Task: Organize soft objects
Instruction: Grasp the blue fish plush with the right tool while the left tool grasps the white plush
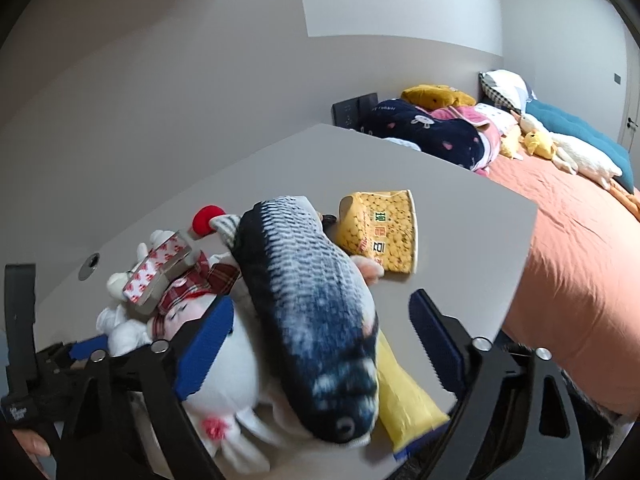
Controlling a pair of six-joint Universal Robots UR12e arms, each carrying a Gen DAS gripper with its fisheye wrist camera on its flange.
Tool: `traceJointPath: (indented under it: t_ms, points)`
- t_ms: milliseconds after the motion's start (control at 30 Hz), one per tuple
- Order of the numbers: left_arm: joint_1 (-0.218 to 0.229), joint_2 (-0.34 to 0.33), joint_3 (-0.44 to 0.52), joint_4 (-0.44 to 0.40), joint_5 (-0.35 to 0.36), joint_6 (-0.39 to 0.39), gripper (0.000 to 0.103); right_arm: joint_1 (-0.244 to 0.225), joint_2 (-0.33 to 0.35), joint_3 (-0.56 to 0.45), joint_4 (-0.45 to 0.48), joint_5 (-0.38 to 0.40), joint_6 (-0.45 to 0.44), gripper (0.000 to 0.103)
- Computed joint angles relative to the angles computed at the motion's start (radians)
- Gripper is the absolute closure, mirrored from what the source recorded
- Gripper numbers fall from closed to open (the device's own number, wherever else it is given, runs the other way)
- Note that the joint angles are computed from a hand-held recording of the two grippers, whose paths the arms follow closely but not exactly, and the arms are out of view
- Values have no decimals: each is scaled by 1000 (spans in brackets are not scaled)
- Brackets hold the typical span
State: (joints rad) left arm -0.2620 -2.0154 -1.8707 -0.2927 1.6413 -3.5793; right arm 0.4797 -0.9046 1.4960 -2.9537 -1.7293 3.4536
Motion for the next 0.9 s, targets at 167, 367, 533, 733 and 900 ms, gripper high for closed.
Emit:
traceJointPath:
  t_ms: [167, 367, 533, 733, 900]
  points:
    - [-2, -5, 1, 14, 4, -5, 20, -11, 28, -46, 58, 39, 7, 45]
    - [3, -8, -16, 79, -14, -8, 34, -13, 40, -61, 83, 51, -6, 72]
    - [10, 11, -56, 157, -6, -37, 55, -17, 27, -30, 17, 67, 14, 85]
    - [14, 47, -97, 229, 0, -46, 73, -17, -3, 11, -63, 63, 37, 85]
    - [11, 76, -123, 272, 16, -25, 73, -12, -35, 47, -136, 41, 46, 85]
